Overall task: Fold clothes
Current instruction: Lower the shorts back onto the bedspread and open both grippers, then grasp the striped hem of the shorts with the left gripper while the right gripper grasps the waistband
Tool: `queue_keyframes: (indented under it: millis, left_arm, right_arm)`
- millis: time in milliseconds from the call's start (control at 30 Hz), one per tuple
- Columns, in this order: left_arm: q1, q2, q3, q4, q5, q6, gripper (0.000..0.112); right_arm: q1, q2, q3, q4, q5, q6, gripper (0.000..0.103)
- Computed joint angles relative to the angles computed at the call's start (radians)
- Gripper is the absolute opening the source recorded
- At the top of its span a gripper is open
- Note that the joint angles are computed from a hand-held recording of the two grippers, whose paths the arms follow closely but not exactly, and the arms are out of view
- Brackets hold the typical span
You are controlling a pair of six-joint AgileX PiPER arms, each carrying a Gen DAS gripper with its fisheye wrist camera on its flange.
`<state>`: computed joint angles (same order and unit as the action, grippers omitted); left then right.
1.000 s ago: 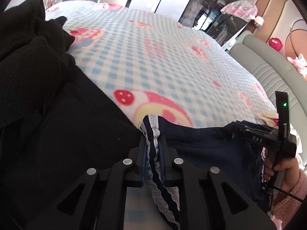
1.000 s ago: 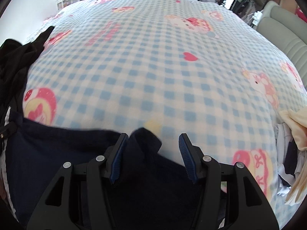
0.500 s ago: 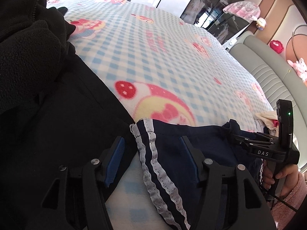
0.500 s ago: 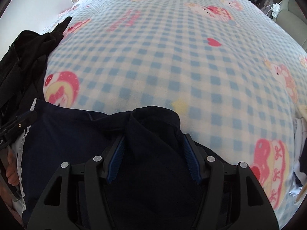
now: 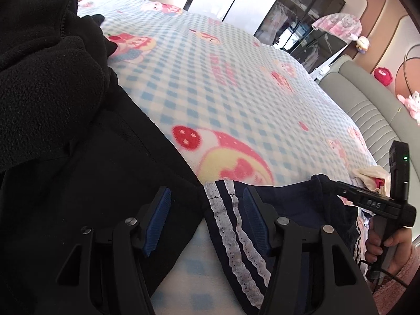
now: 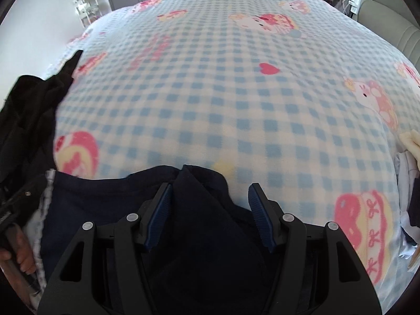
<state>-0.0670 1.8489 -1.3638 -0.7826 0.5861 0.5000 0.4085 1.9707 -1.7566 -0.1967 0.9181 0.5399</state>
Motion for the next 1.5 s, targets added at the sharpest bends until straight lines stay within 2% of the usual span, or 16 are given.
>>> queue_keyframes:
  millis: [100,200,300,533,600,700,800,867,933,1000,1067,1133,1233,1333,1400,1500]
  left_arm:
    - [-0.023,-0.088,0.054,0.009,0.014,0.033,0.059]
    - [-0.063,-0.180,0.097,0.109,0.064,-0.032,0.059]
    - [-0.113,-0.282,0.186,0.198,0.082,-0.121,0.059]
    - [-0.162,-0.542,0.485,0.278,0.064,-0.326,0.059]
    - [-0.138,-0.604,0.555,0.244,0.064,-0.337,0.059]
    - [-0.064,-0.697,0.648,0.093,0.088,-0.234,0.059]
    - [0.011,-0.806,0.726,-0.021,0.142,-0.125,0.061]
    - [0.000,-0.869,0.753,0.025,0.152,-0.147,0.061]
    - [-0.062,-0.863,0.759,0.129,0.136,-0.240,0.061]
    - [-0.088,-0.815,0.768,0.112,0.105,-0.237,0.059]
    - [-0.060,-0.762,0.787,-0.028,0.091,-0.124,0.059]
    - [-0.001,-0.724,0.805,-0.218,0.120,-0.014,0.059]
    - [-0.024,-0.680,0.799,-0.279,0.071,-0.008,0.059]
    - [-0.125,-0.657,0.755,-0.140,-0.020,-0.132,0.043]
    - [-0.150,-0.628,0.719,-0.092,-0.013,-0.153,0.023]
    - [-0.152,-0.609,0.700,-0.098,-0.010,-0.144,0.023]
  right_arm:
    - [0.046,-0.110,0.048,-0.024,0.034,-0.003,0.062]
    - [0.076,-0.246,0.159,-0.027,0.041,0.015,0.062]
    - [0.122,-0.393,0.329,-0.043,0.042,0.098,0.062]
    - [0.285,-0.694,0.749,-0.094,0.045,0.378,0.062]
    - [0.334,-0.780,0.843,-0.098,0.043,0.476,0.062]
    - [0.424,-0.876,0.930,-0.144,0.056,0.651,0.062]
    - [0.517,-0.913,0.960,-0.202,0.087,0.786,0.062]
    - [0.566,-0.918,0.961,-0.224,0.112,0.833,0.062]
    - [0.576,-0.930,0.976,-0.210,0.088,0.841,0.062]
    - [0.553,-0.921,0.996,-0.164,0.042,0.810,0.067]
    - [0.512,-0.876,1.006,-0.111,0.005,0.755,0.068]
    - [0.518,-0.831,0.993,-0.123,0.008,0.758,0.069]
    - [0.544,-0.850,0.998,-0.192,-0.002,0.838,0.067]
    - [0.582,-0.855,0.998,-0.346,0.089,0.995,0.066]
    - [0.535,-0.846,0.996,-0.334,0.090,0.953,0.067]
    - [0.466,-0.856,1.001,-0.247,0.022,0.835,0.067]
